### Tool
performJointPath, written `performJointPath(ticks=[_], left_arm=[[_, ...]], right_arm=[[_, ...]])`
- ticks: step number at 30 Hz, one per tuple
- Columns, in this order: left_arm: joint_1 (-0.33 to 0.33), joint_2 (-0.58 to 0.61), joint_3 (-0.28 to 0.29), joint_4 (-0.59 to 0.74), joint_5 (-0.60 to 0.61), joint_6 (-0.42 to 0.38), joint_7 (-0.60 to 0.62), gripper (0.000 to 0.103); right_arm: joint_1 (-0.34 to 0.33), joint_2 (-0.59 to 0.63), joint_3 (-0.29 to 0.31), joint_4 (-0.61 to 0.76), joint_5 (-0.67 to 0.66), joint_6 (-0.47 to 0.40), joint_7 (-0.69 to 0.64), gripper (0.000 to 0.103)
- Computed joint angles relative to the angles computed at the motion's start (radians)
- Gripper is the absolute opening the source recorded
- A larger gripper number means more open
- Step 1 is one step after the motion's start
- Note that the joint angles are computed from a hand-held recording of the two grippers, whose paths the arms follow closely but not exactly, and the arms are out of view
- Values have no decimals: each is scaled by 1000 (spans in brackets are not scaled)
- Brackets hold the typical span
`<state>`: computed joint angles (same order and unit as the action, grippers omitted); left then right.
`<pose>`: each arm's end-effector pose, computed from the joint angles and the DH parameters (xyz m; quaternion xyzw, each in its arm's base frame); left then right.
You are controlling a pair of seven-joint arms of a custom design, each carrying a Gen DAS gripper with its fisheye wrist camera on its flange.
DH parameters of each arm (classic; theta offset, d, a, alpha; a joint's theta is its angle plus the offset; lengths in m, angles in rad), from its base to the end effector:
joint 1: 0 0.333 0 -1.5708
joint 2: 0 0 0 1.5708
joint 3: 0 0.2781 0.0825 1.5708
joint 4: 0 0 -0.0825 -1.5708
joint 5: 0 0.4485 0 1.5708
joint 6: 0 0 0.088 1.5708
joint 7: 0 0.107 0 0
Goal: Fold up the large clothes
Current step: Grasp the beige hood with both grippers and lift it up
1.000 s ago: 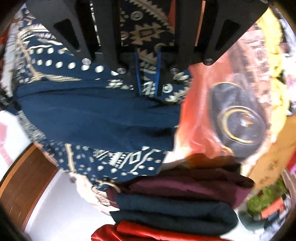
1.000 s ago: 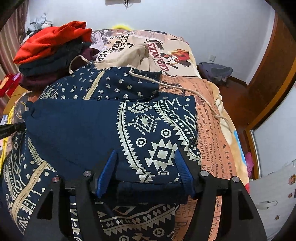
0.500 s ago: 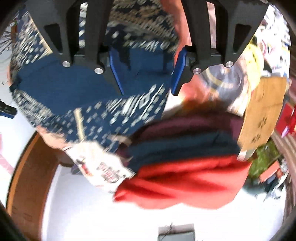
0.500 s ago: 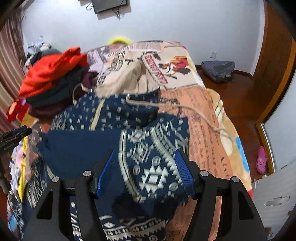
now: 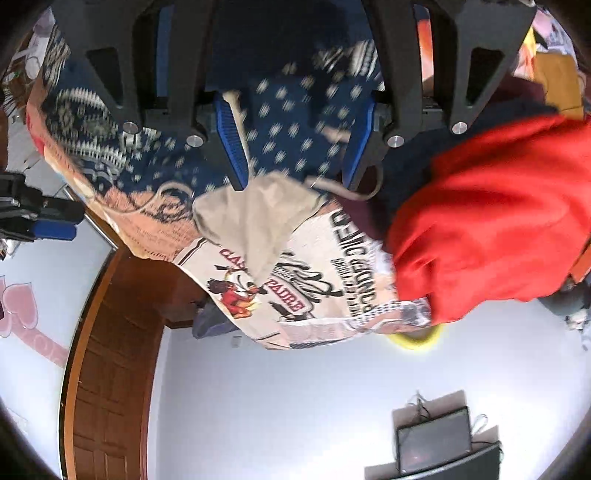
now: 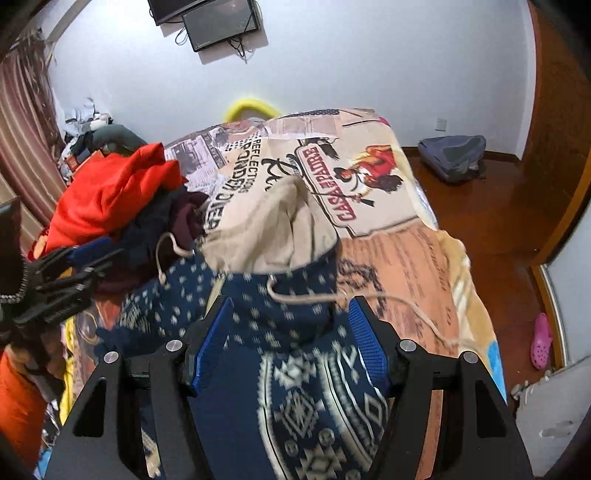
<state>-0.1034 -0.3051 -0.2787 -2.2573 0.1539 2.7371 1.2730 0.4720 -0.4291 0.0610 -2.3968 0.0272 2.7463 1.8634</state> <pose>0.5350 -0.2297 0.5112 -0.5760 0.7211 -0.2957 0.2466 0.4673 0.2761 0.5081 -0.7234 0.5769 -0.1410 0.3521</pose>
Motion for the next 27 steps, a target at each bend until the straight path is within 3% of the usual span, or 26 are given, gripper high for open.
performJointPath(ticks=[6, 11, 19, 22, 24, 25, 27], left_arm=[[-32, 266, 24, 256, 11, -66, 33, 52], [-76, 475, 74, 462, -51, -161, 35, 52], [-146, 726, 154, 718, 27, -273, -5, 52], [-176, 791, 187, 787, 91, -318, -12, 53], [-172, 794, 185, 784, 81, -298, -7, 53], [-166, 796, 179, 785, 69, -293, 9, 53], [-156, 796, 168, 779, 47, -279, 53, 46]], right_arm=[[17, 177, -40, 166, 121, -18, -75, 62], [-62, 333, 0, 308, 95, -51, 10, 62], [-147, 618, 42, 592, 201, -261, -27, 61], [-141, 704, 42, 681, 96, -343, 6, 61], [-152, 741, 55, 708, 98, -367, -10, 56], [-169, 751, 70, 706, 142, -363, -35, 47], [-181, 749, 80, 688, 170, -337, -57, 39]])
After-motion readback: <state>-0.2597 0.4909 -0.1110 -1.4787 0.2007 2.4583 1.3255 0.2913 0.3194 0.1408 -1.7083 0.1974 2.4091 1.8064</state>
